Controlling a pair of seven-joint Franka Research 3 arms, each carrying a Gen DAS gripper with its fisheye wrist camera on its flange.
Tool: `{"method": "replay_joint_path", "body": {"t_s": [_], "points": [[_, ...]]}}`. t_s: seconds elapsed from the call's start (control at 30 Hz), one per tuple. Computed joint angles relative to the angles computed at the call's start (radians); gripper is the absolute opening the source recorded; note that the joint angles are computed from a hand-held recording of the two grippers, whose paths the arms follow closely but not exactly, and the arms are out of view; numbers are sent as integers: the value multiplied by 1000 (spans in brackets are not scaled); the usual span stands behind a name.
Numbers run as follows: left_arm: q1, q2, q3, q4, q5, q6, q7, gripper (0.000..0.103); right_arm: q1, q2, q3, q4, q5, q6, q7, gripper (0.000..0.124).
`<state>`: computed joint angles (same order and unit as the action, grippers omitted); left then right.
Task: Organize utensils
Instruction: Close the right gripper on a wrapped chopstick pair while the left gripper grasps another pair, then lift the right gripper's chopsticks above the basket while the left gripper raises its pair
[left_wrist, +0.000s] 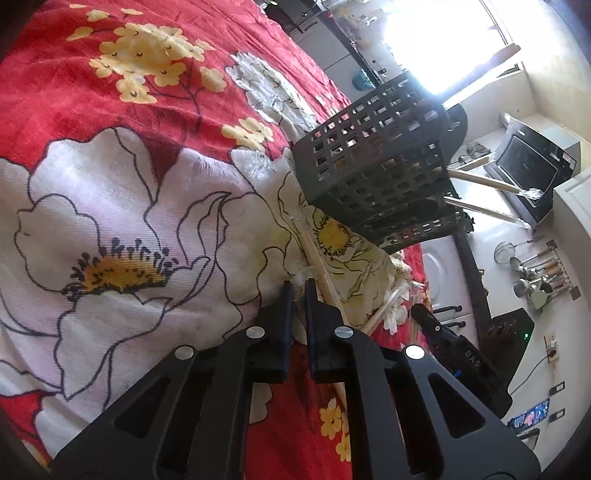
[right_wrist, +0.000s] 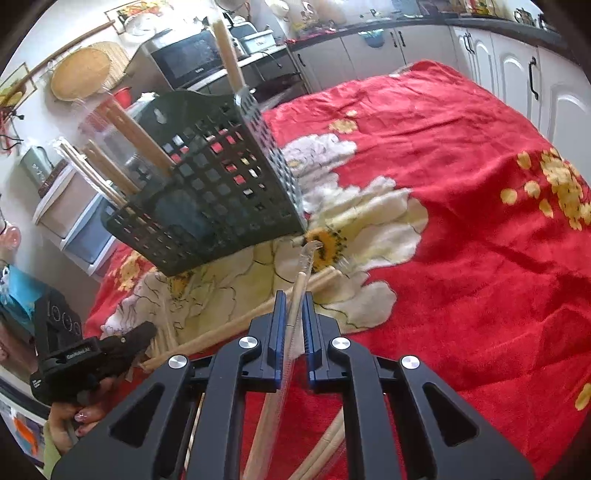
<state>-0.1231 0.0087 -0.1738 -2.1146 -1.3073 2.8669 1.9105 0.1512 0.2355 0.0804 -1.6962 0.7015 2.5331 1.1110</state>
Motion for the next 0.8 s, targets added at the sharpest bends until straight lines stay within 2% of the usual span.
{"method": "replay_joint_path", "body": {"t_s": [0.13, 0.37, 0.6, 0.8], "points": [[-5, -32, 2, -22, 1, 27, 14, 3, -4, -10, 7, 4, 26, 2, -34, 8], [-39, -94, 21, -64, 38, 130, 5, 3, -10, -37, 21, 6, 129, 10, -157, 6], [-80, -155, 55, -114, 190, 257, -119, 3, 1, -58, 17, 14, 185, 6, -228, 6], [-116, -190, 90, -130, 310, 314, -204, 2, 7, -81, 18, 14, 247, -1, -308, 6]]}}
